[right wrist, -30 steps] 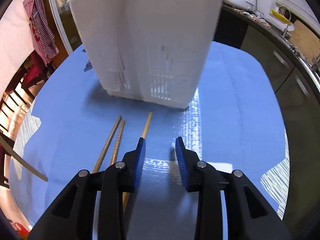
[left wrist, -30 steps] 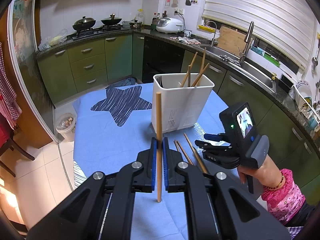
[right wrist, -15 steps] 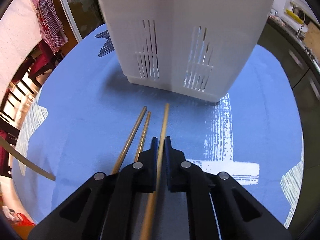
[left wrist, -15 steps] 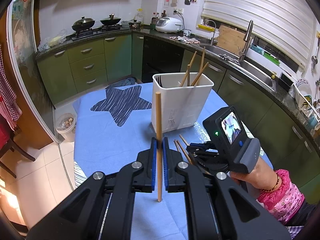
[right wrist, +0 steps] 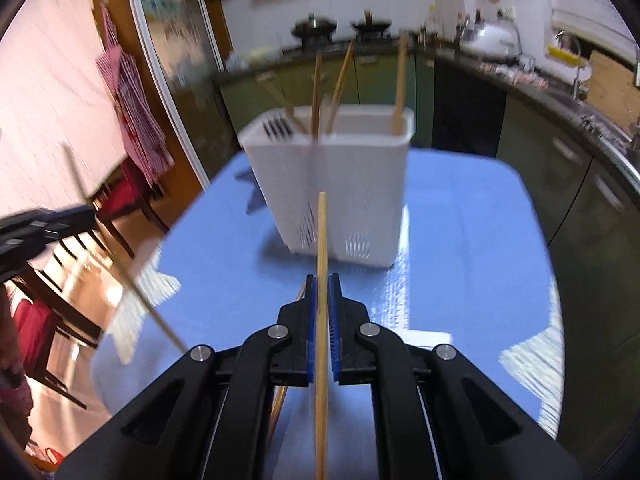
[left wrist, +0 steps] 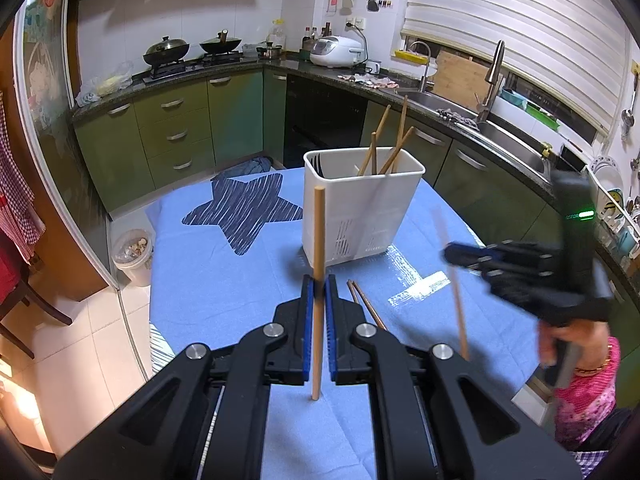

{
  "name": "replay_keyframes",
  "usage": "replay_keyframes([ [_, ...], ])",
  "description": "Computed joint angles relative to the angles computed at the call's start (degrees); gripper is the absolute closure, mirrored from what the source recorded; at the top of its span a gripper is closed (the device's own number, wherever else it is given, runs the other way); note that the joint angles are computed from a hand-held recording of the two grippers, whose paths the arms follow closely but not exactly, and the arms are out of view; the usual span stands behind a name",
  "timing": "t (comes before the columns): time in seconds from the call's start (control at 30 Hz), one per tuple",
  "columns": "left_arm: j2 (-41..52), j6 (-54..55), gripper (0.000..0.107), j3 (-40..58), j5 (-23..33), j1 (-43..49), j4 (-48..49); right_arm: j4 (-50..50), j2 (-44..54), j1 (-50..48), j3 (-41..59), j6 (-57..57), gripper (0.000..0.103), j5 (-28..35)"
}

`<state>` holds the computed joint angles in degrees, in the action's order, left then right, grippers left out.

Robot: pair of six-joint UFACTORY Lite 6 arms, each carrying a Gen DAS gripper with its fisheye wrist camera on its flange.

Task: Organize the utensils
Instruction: 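Carry both chopsticks over the caddy and open both grippers to drop them in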

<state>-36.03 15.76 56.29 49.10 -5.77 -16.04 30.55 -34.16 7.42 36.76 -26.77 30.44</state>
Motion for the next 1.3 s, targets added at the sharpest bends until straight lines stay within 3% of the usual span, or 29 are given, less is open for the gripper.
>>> replay_keyframes([
  [0.27, -0.3, -0.7, 0.101, 1.0, 0.6, -0.4, 0.8, 11.6, -14.5, -21.1, 1.5, -15.7, 0.097, 20.9],
  [0.43, -0.2, -1.9, 0.101, 2.3, 1.0, -1.4, 1.9, 13.0, -14.2, -23.8, 4.2, -16.8, 0.097, 24.0],
  [0.67, 1.9, -2.7, 0.101, 5.3, 0.9, -2.4, 2.8, 13.0, -10.7, -19.4, 6.9, -14.8, 0.097, 19.9],
  [0.83, 6.1, -0.2, 0.101, 11.2, 2.7, -1.1, -0.1, 13.0, -8.6, -19.5, 11.7, -14.4, 0.097, 20.3],
  [1.07, 17.6, -0.5, 0.101, 29.2, 6.3, -1.9, -1.2, 14.9, -6.2, -23.3, 16.9, -16.5, 0.097, 23.5],
  [1.3, 32.5, -6.1, 0.101, 54.6, 9.5, -5.1, 3.4, 19.1, -4.9, -30.1, 17.5, -21.7, 0.097, 27.4],
])
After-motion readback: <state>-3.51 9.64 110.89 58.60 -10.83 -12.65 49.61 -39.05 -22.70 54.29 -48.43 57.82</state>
